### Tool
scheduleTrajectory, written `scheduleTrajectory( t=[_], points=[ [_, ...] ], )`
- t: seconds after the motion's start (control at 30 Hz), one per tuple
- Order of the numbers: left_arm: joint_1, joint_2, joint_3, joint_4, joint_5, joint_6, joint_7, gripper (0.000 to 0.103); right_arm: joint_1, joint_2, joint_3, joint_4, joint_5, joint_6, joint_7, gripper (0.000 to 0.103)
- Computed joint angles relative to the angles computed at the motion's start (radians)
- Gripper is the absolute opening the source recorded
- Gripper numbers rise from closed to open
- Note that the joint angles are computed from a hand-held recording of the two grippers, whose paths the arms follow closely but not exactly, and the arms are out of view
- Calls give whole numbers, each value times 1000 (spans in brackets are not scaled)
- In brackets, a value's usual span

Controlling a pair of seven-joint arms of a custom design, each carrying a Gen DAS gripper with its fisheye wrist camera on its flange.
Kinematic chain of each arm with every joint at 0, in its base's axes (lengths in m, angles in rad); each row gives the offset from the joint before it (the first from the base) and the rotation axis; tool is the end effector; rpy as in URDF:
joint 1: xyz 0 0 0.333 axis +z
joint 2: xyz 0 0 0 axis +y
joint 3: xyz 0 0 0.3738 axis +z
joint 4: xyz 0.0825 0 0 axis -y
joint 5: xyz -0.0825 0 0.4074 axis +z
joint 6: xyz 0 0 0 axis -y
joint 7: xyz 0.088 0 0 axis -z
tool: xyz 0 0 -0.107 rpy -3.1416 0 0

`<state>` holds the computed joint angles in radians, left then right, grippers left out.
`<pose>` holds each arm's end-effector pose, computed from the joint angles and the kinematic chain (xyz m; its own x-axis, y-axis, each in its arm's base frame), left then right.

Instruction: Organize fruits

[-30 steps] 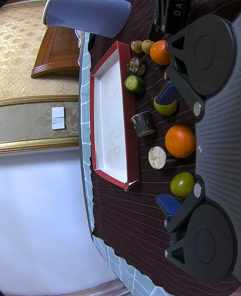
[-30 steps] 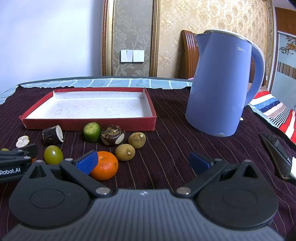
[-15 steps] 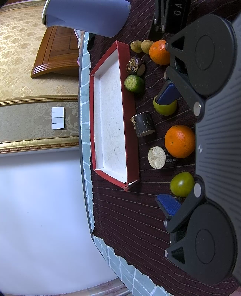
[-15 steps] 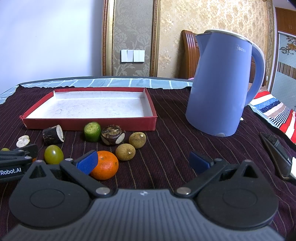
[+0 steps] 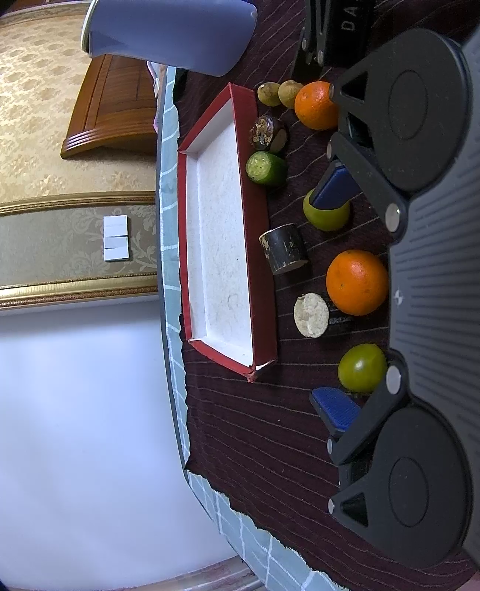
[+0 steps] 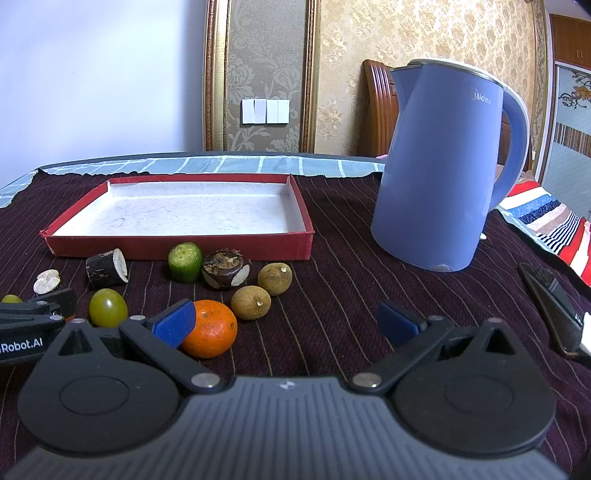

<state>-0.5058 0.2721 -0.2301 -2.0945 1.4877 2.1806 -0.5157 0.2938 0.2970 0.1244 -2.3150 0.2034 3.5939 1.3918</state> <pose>0.4844 -0.3808 0.3420 0.3497 -0.9312 -0.1025 -0.5050 -0.0952 -0.8578 0.5611 0.2165 0.3692 0.3308 -0.9437 0.0096 -0.5269 -0.1931 -0.8277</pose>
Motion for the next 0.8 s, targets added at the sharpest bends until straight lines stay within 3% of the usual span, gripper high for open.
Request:
scheduleTrajectory(
  t=[0.2, 0.3, 0.43, 0.57, 0.8],
  points=[
    [10, -20, -1, -29, 16, 27, -37, 103, -20, -1, 13, -2, -26, -1, 20, 103],
    [17, -34, -5, -56, 20, 47, -36, 103, -121, -1, 82, -9, -161, -8, 125, 103],
    [32, -70, -13, -119, 53, 99, -75, 103, -191, -1, 113, -26, -286, 27, 226, 103],
    [48, -93, -22, -166, 77, 131, -92, 103, -304, 7, 158, -45, -523, 72, 382, 103],
    [79, -74, -17, -153, 73, 179, -74, 103, -260, 18, 97, -48, -602, 81, 386, 103]
  ],
)
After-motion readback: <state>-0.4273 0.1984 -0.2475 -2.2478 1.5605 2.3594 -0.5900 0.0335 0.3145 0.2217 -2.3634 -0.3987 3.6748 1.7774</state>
